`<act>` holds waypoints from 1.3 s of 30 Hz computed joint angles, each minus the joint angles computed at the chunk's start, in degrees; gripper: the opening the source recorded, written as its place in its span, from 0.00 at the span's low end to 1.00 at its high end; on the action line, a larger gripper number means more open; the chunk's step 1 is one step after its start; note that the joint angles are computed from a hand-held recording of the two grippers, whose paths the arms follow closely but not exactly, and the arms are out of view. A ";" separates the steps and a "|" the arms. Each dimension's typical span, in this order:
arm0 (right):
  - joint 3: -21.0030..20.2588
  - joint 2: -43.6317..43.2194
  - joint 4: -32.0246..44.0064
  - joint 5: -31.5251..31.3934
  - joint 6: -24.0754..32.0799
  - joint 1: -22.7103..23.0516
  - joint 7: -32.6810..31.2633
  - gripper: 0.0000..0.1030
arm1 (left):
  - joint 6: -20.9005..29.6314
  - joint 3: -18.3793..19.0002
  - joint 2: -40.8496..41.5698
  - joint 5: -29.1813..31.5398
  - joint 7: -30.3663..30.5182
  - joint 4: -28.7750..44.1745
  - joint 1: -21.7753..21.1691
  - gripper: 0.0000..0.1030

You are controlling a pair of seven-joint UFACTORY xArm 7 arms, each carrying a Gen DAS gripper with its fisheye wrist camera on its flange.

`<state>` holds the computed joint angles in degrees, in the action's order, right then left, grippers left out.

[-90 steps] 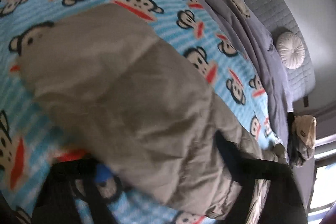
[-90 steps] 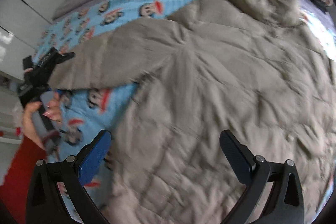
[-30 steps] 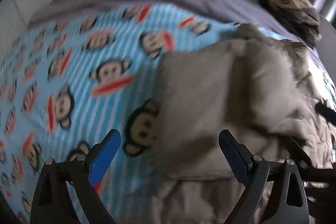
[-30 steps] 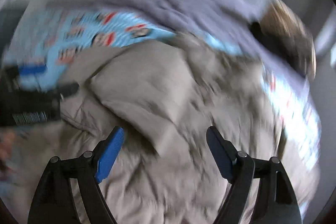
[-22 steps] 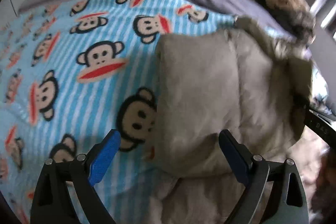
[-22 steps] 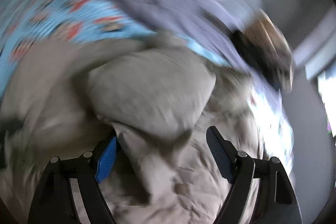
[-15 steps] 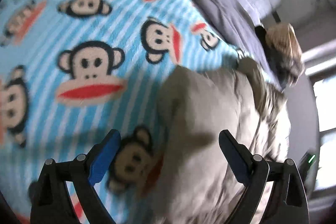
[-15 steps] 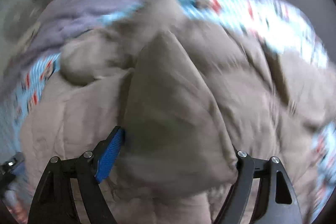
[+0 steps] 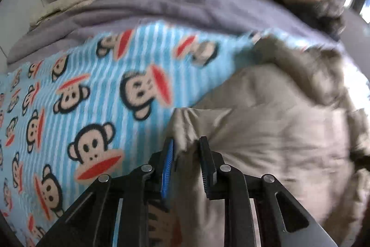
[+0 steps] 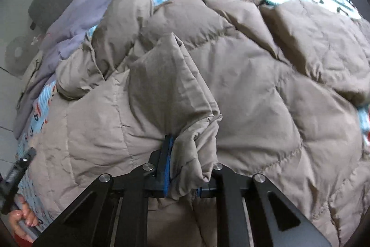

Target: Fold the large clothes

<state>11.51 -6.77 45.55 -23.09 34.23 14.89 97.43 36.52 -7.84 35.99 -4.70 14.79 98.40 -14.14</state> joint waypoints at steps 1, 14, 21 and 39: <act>0.35 -0.57 0.03 -0.05 1.00 0.28 0.24 0.17 | -0.01 1.48 1.54 1.64 -1.97 1.12 -1.41 0.23; 2.05 -7.26 2.39 -0.76 17.60 0.37 -0.09 0.42 | -2.41 0.27 -10.01 -1.03 -2.92 -9.18 4.16 0.24; 1.95 -6.03 2.46 0.21 12.69 0.97 -8.35 0.13 | -1.28 1.34 -14.40 2.05 -1.27 -20.07 0.76 0.24; 4.33 -26.18 -14.98 22.24 5.54 3.27 -6.38 0.13 | 7.82 -1.95 -28.18 -1.06 -1.42 -27.55 -1.84 0.24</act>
<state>15.84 -32.95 30.57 -0.85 39.77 18.16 91.05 44.34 -9.79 7.81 -5.76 13.37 70.85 -15.98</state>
